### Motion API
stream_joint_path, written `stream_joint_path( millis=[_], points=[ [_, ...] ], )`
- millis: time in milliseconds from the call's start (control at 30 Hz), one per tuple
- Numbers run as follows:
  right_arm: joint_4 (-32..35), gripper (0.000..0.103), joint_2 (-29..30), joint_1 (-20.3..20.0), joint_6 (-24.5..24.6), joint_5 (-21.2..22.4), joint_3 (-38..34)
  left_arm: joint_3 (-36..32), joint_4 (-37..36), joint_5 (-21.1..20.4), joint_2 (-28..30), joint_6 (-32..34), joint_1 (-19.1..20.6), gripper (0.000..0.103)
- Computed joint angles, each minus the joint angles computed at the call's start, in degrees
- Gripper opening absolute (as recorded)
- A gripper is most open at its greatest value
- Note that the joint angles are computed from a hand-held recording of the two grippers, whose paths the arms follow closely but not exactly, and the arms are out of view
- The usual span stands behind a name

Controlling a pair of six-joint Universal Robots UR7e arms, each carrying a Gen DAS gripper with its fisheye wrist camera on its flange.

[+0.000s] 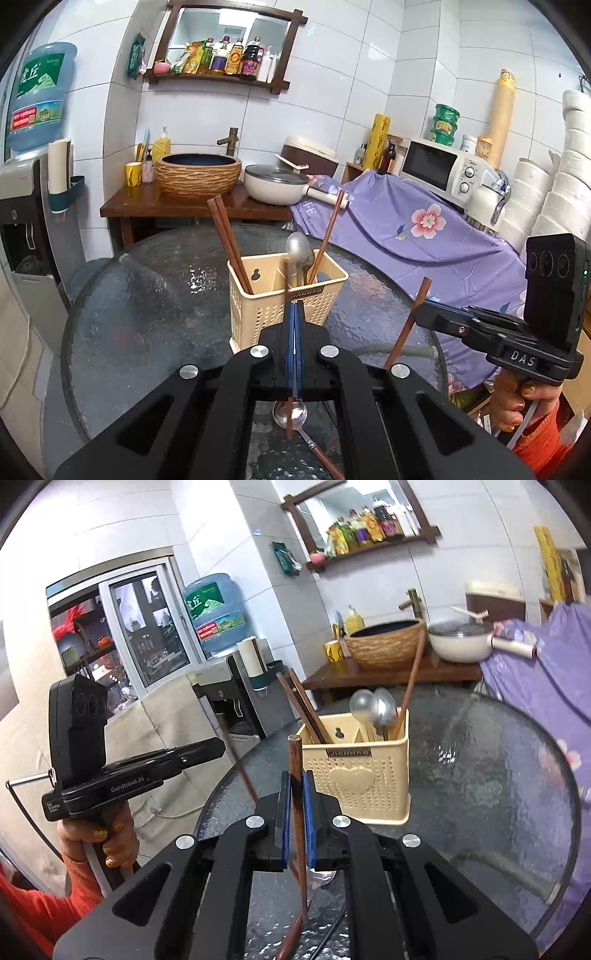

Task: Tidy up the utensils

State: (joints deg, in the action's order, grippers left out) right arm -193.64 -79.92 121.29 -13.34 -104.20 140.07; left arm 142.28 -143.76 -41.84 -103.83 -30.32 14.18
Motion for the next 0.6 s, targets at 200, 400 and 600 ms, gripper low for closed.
stream_joint_path(
  millis=[200,400,600],
  points=[
    [0.92,0.007,0.85,1.17,-0.88,-1.9,-1.4,-0.69,-0.57,-0.28,0.58,1.37,1.47,0.0],
    [0.38,0.007,1.26,0.36,-0.27,-2.5,-1.14,-0.86,0.27,2.52,1.19,0.33,4.94,0.001],
    [0.95,0.007,0.88,0.1,-0.33,-2.48,-1.33,-2.99,3.69,4.21,3.28,-1.41,13.52,0.04]
  ],
)
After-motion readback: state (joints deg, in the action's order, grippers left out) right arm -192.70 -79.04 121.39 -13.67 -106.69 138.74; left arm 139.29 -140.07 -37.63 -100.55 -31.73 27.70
